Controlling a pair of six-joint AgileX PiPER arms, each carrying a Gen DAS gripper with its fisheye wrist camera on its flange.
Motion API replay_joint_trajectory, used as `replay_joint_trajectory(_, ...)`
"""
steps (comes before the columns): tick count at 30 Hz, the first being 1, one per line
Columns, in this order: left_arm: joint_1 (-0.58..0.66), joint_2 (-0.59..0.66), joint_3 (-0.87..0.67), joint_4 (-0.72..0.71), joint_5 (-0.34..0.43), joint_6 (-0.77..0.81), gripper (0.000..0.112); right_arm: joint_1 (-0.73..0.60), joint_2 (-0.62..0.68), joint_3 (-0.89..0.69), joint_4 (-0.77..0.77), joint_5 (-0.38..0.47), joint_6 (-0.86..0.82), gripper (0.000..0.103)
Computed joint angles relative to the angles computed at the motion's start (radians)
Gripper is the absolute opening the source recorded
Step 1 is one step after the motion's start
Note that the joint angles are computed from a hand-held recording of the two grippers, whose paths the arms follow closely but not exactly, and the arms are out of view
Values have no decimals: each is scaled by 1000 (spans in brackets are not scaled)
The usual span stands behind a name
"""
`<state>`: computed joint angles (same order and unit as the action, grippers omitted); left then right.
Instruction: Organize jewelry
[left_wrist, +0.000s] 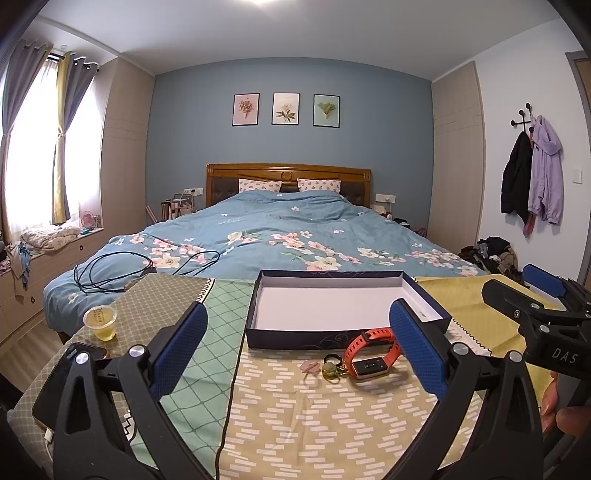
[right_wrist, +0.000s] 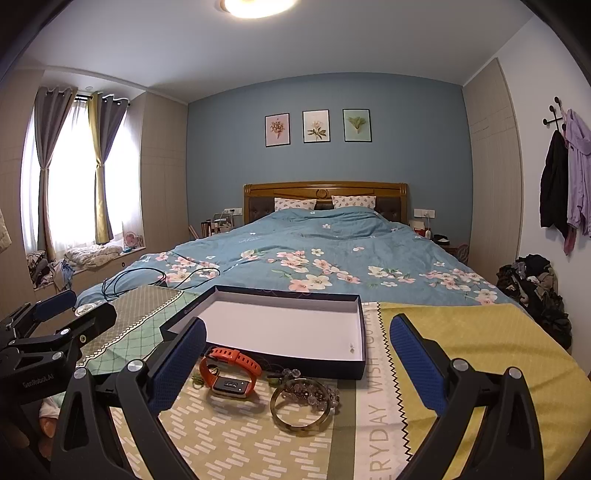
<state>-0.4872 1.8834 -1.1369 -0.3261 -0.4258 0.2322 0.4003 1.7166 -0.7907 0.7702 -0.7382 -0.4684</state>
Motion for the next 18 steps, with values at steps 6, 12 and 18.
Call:
replay_joint_trajectory(6, 1, 1, 1, 11, 0, -11, 97, 3, 2, -1, 3, -5, -2, 96)
replay_joint_trajectory(12, -1, 3, 0, 12, -1, -11, 97, -1, -3, -1, -7, -2, 4, 96)
replay_joint_trajectory(18, -1, 5, -2, 13, 0, -12, 97, -2, -11, 10, -19, -17, 18, 96)
